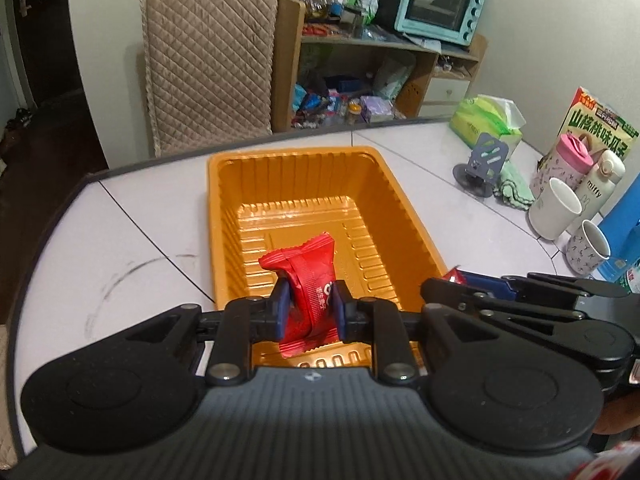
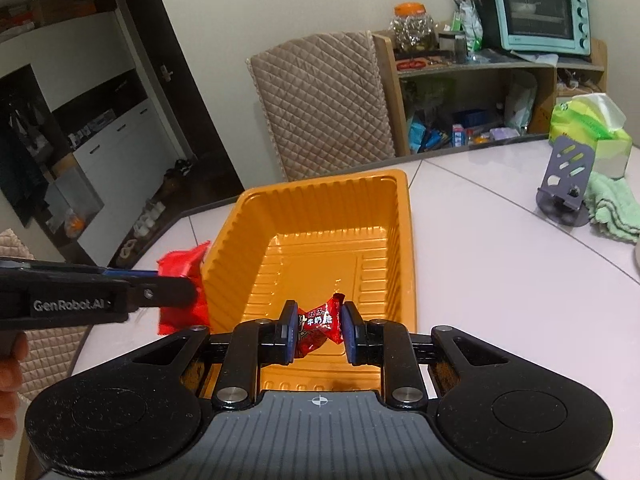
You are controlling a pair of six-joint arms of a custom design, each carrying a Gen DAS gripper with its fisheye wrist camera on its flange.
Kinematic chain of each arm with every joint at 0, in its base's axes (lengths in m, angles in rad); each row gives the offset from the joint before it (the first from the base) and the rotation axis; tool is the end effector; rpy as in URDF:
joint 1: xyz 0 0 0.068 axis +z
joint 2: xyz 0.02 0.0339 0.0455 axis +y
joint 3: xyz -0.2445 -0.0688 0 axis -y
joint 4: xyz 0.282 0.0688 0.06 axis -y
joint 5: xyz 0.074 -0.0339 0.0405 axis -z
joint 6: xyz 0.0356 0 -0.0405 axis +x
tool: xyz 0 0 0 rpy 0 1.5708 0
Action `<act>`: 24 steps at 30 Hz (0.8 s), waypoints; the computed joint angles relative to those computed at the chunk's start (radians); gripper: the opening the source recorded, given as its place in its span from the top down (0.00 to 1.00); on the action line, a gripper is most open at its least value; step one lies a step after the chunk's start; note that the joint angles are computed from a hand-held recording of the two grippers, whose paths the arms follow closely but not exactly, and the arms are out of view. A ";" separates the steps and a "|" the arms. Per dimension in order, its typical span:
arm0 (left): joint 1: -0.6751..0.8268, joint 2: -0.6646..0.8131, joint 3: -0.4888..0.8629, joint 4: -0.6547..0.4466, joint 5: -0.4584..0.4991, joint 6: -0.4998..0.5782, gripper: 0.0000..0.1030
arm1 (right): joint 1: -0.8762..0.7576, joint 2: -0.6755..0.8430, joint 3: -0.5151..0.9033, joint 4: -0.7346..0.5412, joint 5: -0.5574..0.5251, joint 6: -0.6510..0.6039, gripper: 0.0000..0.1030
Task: Organize snacks
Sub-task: 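Carry both red candies over the orange tray and open both grippers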
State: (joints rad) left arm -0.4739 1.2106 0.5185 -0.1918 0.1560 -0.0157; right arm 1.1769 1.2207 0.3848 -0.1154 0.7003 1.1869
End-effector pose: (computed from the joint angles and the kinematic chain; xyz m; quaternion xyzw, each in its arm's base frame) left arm 0.2274 -0.1229 0.1241 0.2387 0.9082 -0.1525 0.3079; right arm 0.1089 0.2022 0.0918 0.1090 0.8941 0.1411 0.4109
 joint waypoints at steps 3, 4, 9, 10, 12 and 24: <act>-0.014 0.079 0.029 0.022 -0.007 -0.004 0.80 | -0.030 0.034 -0.005 0.045 -0.031 -0.019 0.77; -0.020 0.100 0.031 0.032 -0.012 -0.007 0.80 | -0.037 0.046 -0.006 0.058 -0.038 -0.021 0.77; -0.033 0.206 0.072 0.060 -0.013 -0.011 0.80 | -0.071 0.076 -0.019 0.109 -0.072 -0.028 0.77; -0.032 0.221 0.078 0.063 -0.013 -0.010 0.80 | -0.076 0.075 -0.023 0.114 -0.076 -0.028 0.77; -0.036 0.254 0.095 0.065 -0.011 -0.012 0.80 | -0.084 0.076 -0.026 0.122 -0.083 -0.029 0.77; -0.027 0.282 0.109 0.086 -0.019 0.013 0.80 | -0.110 0.077 -0.030 0.143 -0.096 -0.037 0.77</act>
State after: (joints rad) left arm -0.5004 1.4928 0.6274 -0.1056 0.1365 -0.0031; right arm 1.0666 1.2976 0.3551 0.0277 0.6045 1.1497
